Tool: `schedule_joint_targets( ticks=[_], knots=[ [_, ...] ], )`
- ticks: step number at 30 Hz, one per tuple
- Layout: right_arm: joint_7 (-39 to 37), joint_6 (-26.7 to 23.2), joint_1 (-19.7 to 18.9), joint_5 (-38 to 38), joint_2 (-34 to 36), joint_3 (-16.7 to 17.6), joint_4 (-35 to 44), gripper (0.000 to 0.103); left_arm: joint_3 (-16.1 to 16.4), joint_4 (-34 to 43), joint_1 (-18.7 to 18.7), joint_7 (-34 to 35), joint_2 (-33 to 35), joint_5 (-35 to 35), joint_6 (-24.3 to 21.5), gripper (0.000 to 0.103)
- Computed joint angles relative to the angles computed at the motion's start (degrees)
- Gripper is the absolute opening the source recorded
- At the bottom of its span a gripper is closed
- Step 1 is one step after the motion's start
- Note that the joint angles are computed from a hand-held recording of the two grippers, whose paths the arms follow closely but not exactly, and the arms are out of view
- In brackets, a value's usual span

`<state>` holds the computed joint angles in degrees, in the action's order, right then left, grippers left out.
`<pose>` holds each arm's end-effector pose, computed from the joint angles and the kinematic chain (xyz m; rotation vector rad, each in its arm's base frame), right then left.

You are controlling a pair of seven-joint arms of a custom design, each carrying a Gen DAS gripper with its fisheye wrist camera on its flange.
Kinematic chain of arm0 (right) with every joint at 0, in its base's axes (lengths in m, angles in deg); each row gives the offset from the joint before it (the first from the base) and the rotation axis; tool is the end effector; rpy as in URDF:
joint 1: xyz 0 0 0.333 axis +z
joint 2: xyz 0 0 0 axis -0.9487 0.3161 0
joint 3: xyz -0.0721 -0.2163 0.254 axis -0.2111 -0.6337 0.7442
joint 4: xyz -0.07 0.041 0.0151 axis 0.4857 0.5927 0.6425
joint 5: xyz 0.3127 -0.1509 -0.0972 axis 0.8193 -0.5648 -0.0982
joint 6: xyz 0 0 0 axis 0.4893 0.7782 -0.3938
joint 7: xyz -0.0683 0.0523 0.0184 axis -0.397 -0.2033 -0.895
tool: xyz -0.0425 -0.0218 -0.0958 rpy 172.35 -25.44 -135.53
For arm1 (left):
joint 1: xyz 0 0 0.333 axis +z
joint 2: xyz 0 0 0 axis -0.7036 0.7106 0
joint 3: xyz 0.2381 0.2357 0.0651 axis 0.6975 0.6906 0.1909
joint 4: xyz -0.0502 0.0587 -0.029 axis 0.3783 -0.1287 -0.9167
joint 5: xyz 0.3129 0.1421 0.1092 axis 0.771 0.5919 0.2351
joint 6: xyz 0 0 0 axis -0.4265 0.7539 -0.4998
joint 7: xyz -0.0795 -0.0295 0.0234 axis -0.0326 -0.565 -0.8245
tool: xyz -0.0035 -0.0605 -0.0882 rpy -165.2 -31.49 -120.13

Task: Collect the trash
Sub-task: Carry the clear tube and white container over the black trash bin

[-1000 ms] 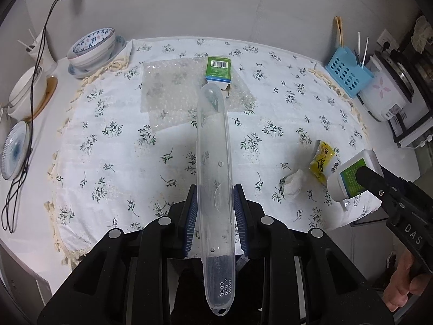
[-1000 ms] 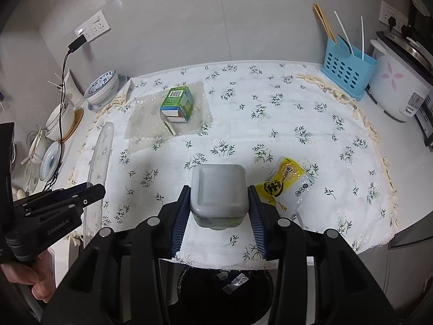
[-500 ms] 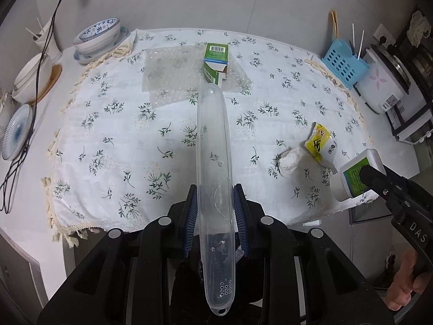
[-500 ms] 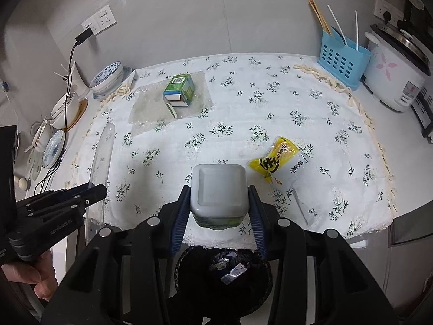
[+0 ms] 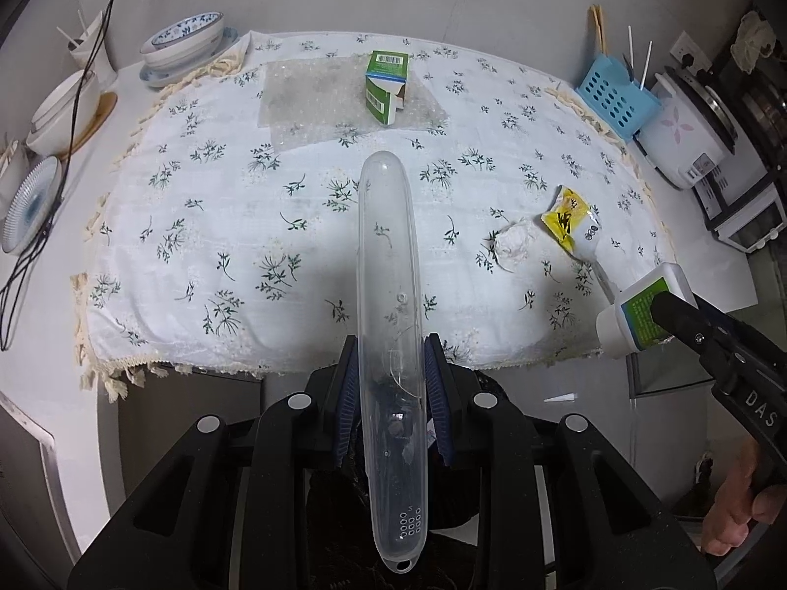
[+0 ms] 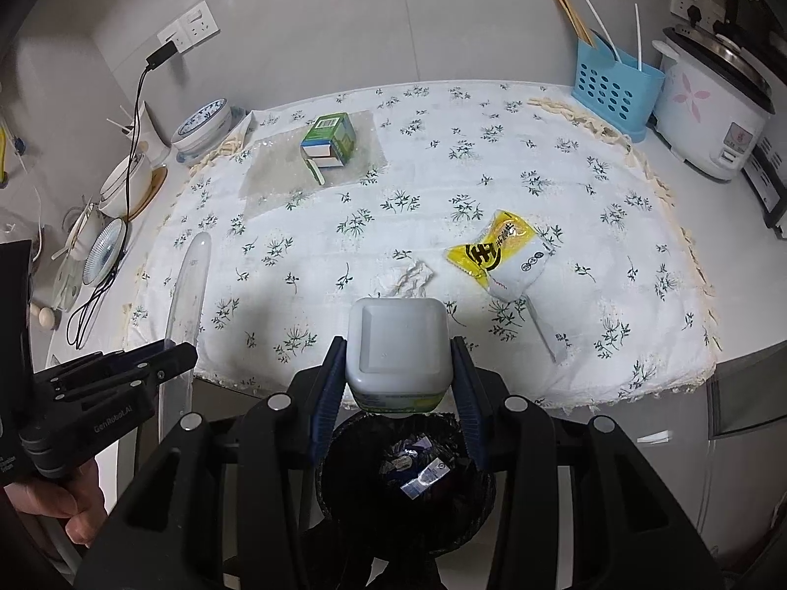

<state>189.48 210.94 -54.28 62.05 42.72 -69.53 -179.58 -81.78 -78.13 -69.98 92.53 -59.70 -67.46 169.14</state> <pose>0.5352 0.2138 0.6674 -1.8711 1.8519 -0.3167 0.5479 -0.3728 0.6509 -2.0290 2.0925 -0.5698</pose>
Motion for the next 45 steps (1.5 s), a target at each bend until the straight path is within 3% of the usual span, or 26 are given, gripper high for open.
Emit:
schedule_joint_targets(
  ticks=[22, 31, 45],
  knots=[
    [-3.5, 4.4, 1.1, 5.0, -11.2, 1.3, -18.0, 0.04, -3.5, -22.2, 1.0, -4.4, -11.9, -4.3, 7.2, 0.026],
    [-1.6, 6.4, 1.0, 4.4, -12.7, 1.7, -25.1, 0.04, -4.2, -27.9, 0.5, -5.9, -12.1, -5.6, 10.5, 0.026],
    [-1.2, 11.3, 1.3, 5.5, -9.4, 1.3, -31.6, 0.04, -4.0, -31.6, -0.8, -7.6, -9.1, -2.7, 15.9, 0.026]
  ],
)
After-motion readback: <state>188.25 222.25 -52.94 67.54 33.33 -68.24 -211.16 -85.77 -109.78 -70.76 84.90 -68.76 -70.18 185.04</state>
